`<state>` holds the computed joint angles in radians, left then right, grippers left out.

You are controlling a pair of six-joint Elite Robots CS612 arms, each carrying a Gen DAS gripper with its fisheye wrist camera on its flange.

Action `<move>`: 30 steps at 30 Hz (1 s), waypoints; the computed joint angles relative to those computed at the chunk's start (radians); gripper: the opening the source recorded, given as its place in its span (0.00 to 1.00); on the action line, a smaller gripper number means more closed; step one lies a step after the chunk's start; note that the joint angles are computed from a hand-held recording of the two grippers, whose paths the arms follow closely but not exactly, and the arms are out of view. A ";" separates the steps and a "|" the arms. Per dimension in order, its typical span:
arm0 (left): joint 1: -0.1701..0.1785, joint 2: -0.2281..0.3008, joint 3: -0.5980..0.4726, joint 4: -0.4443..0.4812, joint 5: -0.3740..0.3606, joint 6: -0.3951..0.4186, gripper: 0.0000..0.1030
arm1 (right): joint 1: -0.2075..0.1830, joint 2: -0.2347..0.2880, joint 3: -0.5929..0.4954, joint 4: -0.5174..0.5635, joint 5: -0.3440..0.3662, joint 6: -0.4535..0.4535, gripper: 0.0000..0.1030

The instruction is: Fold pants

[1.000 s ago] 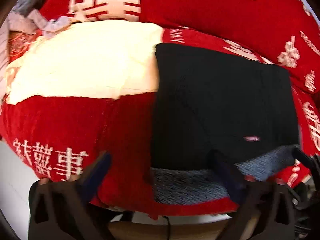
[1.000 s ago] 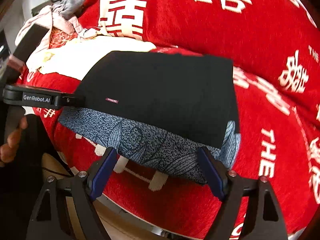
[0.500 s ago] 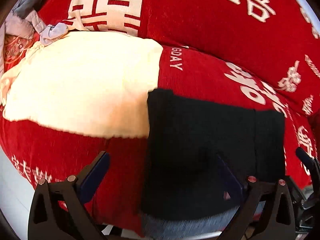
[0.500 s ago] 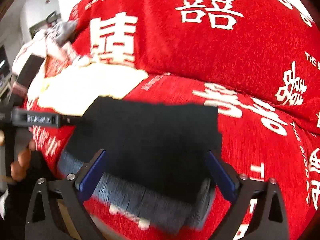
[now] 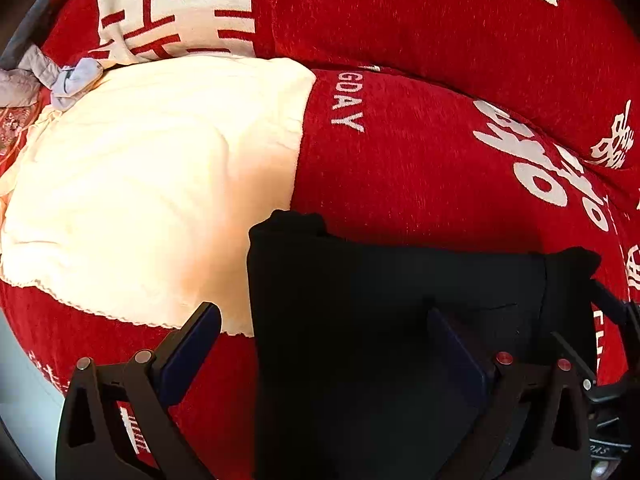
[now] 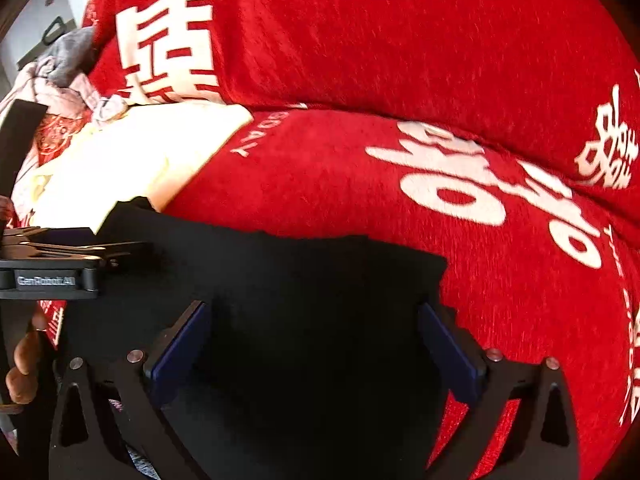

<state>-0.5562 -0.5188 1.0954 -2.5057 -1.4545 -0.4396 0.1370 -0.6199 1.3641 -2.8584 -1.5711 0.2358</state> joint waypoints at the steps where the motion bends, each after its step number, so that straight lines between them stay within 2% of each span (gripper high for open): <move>1: 0.001 0.003 -0.004 0.002 -0.004 0.001 1.00 | -0.003 -0.001 0.001 0.007 0.018 -0.003 1.00; 4: 0.003 0.009 -0.011 0.002 -0.014 -0.002 1.00 | -0.003 0.004 -0.011 0.027 0.014 -0.012 1.00; 8: 0.005 0.008 -0.013 0.007 -0.019 -0.004 1.00 | 0.006 -0.003 -0.022 0.058 -0.025 -0.030 1.00; 12: 0.000 -0.016 0.029 -0.067 0.024 0.008 1.00 | 0.010 -0.032 0.019 -0.071 -0.035 -0.017 1.00; 17: 0.019 -0.022 0.047 -0.126 -0.039 -0.061 1.00 | 0.012 -0.027 -0.001 -0.025 -0.054 -0.025 1.00; 20: 0.022 -0.035 0.081 -0.211 -0.045 -0.073 1.00 | 0.021 -0.041 0.034 -0.152 -0.100 -0.016 1.00; 22: 0.020 -0.037 0.080 -0.210 -0.035 -0.063 1.00 | 0.024 -0.046 0.039 -0.188 -0.080 -0.032 1.00; 24: 0.014 -0.031 0.052 -0.123 0.002 -0.065 1.00 | 0.023 -0.044 0.021 -0.138 -0.028 -0.059 1.00; 26: 0.012 -0.019 0.024 -0.038 0.007 -0.066 1.00 | 0.020 -0.030 -0.012 -0.038 0.039 -0.081 1.00; 27: 0.013 -0.012 0.011 -0.001 -0.003 -0.060 1.00 | 0.022 -0.020 -0.030 0.016 0.037 -0.088 1.00; 28: 0.012 -0.009 0.011 0.007 -0.009 -0.055 1.00 | 0.028 -0.005 -0.058 0.100 -0.004 -0.087 1.00; 30: 0.012 -0.017 0.035 -0.030 -0.021 -0.049 1.00 | 0.032 0.005 -0.067 0.143 -0.039 -0.067 1.00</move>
<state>-0.5446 -0.5357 1.1307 -2.5354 -1.4753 -0.4881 0.1690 -0.6146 1.2974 -2.7155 -1.6100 0.1687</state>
